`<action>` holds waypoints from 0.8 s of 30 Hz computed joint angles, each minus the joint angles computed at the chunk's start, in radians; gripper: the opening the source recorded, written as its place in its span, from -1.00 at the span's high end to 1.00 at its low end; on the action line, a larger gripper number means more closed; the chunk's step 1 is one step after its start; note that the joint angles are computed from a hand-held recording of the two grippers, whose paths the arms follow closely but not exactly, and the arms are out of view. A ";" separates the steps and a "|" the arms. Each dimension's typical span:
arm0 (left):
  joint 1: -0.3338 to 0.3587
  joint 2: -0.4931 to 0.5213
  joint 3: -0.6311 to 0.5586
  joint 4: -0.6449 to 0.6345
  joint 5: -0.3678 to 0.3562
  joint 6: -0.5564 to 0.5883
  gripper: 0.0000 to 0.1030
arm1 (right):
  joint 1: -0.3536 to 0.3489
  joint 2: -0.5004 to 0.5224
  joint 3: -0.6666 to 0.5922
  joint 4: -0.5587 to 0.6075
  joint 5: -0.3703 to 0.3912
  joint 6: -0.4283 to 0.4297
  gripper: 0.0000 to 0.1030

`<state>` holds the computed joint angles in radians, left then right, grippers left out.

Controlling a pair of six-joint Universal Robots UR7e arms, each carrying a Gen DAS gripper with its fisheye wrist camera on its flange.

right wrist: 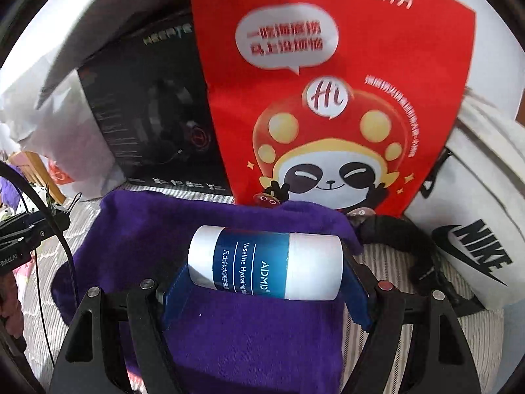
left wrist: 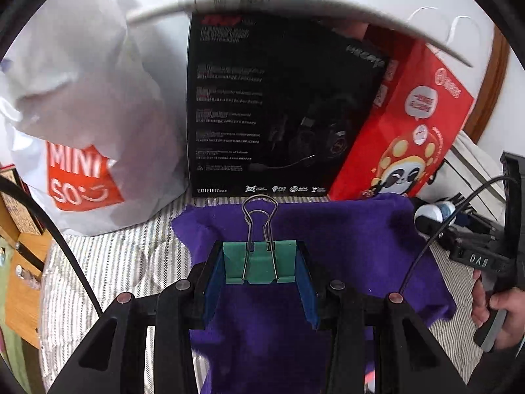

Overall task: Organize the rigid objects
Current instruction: 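Carry the clip and bottle onto the purple towel and open both tools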

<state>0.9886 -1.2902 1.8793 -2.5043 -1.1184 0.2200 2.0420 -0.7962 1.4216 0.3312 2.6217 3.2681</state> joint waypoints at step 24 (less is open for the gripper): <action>0.054 0.082 -0.049 0.038 -0.003 0.008 0.24 | -0.143 0.131 -0.124 0.152 -0.039 0.060 -0.52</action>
<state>1.0429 -1.2080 1.8305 -2.4667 -1.1218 0.2281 1.8988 -0.6654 1.2981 0.4835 2.5827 3.3278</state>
